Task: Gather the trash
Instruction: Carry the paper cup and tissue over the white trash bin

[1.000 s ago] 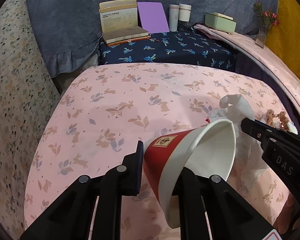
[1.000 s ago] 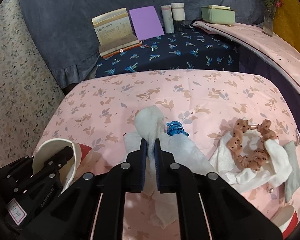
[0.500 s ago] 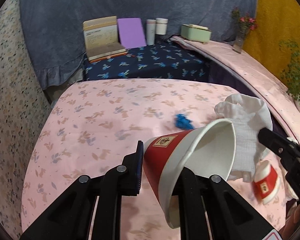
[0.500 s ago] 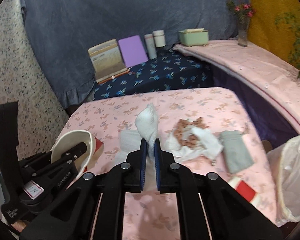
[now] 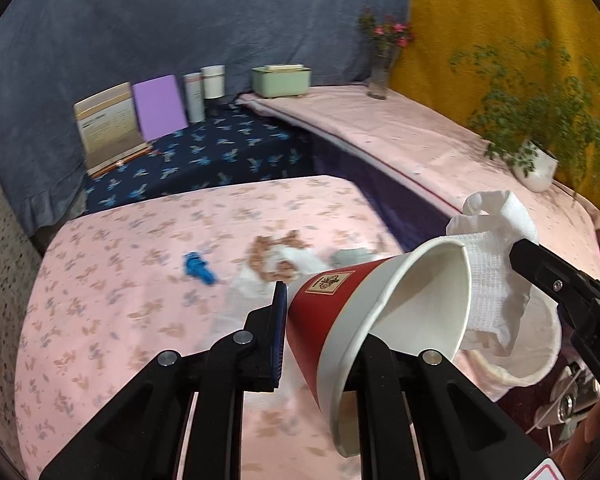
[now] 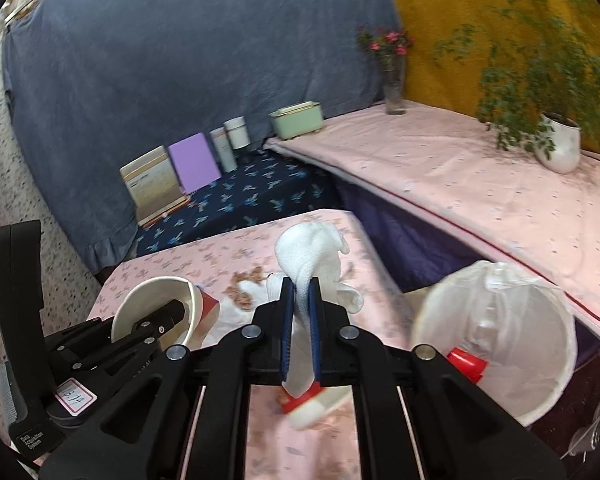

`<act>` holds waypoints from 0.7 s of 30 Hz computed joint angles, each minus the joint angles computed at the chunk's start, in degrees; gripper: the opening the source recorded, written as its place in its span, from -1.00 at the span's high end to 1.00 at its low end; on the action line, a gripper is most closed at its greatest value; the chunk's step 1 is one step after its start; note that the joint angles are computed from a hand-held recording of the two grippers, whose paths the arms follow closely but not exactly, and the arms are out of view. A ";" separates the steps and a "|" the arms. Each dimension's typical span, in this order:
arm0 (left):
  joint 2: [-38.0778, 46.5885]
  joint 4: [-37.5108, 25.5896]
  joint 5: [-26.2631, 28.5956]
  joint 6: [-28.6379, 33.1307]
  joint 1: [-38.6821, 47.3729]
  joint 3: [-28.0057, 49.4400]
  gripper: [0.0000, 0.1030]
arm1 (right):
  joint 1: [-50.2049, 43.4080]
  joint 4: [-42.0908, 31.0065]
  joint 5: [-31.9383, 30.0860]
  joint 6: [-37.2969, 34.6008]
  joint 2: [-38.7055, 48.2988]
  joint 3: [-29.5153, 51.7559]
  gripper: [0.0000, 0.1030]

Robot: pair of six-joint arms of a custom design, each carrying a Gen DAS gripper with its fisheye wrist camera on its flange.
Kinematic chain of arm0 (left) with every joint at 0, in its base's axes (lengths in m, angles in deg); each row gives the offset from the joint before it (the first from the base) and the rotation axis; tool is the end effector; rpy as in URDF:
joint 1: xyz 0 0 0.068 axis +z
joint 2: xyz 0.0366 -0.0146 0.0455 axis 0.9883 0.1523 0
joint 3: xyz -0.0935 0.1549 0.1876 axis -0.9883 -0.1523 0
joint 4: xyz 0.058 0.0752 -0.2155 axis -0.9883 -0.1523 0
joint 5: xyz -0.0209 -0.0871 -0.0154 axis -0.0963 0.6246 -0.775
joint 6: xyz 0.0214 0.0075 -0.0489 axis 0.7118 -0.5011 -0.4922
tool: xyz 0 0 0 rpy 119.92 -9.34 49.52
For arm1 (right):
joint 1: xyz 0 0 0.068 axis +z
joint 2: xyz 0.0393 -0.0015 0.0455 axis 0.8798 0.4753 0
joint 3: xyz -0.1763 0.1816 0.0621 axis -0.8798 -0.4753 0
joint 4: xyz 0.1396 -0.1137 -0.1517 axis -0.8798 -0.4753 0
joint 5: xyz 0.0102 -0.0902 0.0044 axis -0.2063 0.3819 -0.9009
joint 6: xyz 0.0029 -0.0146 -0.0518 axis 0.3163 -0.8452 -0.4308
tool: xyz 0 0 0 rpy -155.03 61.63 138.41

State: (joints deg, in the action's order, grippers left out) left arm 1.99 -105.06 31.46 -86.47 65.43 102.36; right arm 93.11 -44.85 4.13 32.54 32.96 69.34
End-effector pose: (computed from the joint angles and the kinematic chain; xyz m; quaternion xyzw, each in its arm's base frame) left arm 0.1569 -0.0397 0.2054 -0.0012 0.9185 -0.0392 0.3934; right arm 0.1430 0.0794 0.2135 -0.0187 0.8805 0.1368 0.4535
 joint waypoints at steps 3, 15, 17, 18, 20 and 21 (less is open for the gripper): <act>4.29 1.52 -3.55 -4.23 -8.63 1.95 0.79 | -9.84 -3.29 -5.81 -3.50 -5.74 -1.86 0.86; 27.07 11.42 -6.43 -10.77 -26.98 11.06 0.79 | -52.24 -5.21 -33.02 -21.98 -6.22 -6.26 0.86; 31.33 12.52 -6.27 -11.28 -28.96 13.42 0.79 | -57.31 -4.31 -35.88 -24.76 -4.07 -6.68 0.86; 33.52 13.09 -6.03 -11.24 -29.78 14.75 0.79 | -59.59 -3.73 -37.11 -26.02 -2.68 -6.80 0.86; 36.67 13.98 -5.35 -11.07 -30.65 16.65 0.79 | -63.16 -2.52 -38.78 -28.04 -0.11 -7.03 0.86; 38.21 14.42 -4.97 -10.96 -31.13 17.62 0.78 | -64.32 -1.85 -39.28 -28.79 1.05 -7.15 0.86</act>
